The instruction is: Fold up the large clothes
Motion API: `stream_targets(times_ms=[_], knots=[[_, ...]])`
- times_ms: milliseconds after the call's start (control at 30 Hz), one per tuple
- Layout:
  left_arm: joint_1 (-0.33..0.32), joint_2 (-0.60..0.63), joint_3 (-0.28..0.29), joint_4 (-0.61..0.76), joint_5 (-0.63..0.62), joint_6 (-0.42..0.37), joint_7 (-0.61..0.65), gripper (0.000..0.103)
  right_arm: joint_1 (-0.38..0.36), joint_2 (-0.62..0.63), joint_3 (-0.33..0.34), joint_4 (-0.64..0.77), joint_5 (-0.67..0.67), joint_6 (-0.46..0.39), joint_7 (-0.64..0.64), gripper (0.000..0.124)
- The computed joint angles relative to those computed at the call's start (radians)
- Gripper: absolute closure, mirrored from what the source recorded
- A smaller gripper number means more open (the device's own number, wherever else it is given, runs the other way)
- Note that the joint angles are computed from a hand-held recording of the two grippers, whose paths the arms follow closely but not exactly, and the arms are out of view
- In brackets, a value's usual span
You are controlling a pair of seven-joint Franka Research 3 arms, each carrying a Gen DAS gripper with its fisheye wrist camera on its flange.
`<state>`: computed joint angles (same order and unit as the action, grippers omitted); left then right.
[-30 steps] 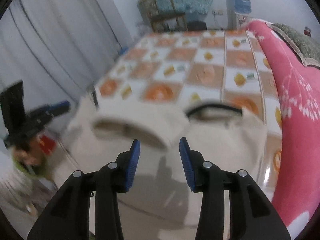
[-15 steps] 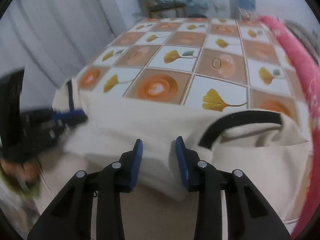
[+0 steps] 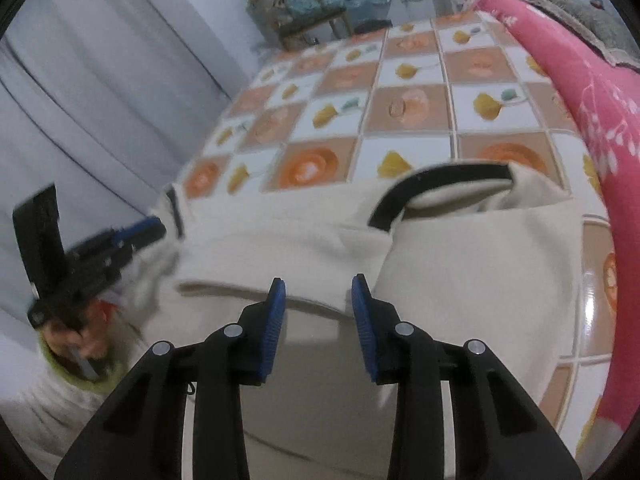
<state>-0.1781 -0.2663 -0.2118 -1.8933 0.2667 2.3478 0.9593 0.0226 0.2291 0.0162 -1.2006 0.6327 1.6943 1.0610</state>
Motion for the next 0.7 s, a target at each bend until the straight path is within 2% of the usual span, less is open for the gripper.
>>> stream_targets(times_ms=[100, 167, 300, 367, 400, 533, 600, 700], knots=[[-0.019, 0.021, -0.005, 0.027, -0.017, 0.017, 0.036, 0.078, 0.006, -0.017, 0.004, -0.012, 0.015, 0.043, -0.002, 0.091], [-0.031, 0.053, -0.010, 0.057, -0.038, -0.011, 0.054, 0.078, 0.016, -0.021, 0.009, -0.022, 0.024, 0.062, 0.005, 0.091], [-0.039, 0.138, -0.030, 0.125, -0.033, -0.187, -0.001, 0.078, 0.052, -0.029, 0.014, -0.085, -0.023, 0.115, 0.010, 0.091], [-0.037, 0.115, -0.017, 0.081, -0.053, -0.141, -0.041, 0.078, 0.065, -0.003, 0.009, -0.088, -0.067, 0.096, 0.060, 0.091], [-0.038, 0.112, -0.012, 0.079, -0.068, -0.145, -0.046, 0.078, 0.060, -0.014, 0.009, -0.112, -0.043, 0.115, 0.060, 0.093], [-0.033, 0.079, -0.015, 0.084, -0.051, -0.193, -0.099, 0.077, 0.047, -0.049, 0.001, -0.105, -0.040, 0.074, 0.093, 0.091], [-0.034, 0.038, -0.019, 0.067, -0.034, -0.208, -0.113, 0.069, 0.038, -0.089, -0.005, -0.128, -0.026, 0.063, 0.073, 0.088], [-0.035, -0.052, -0.030, 0.006, -0.003, -0.213, -0.145, 0.059, 0.022, -0.168, -0.023, -0.190, 0.014, 0.033, 0.025, 0.076]])
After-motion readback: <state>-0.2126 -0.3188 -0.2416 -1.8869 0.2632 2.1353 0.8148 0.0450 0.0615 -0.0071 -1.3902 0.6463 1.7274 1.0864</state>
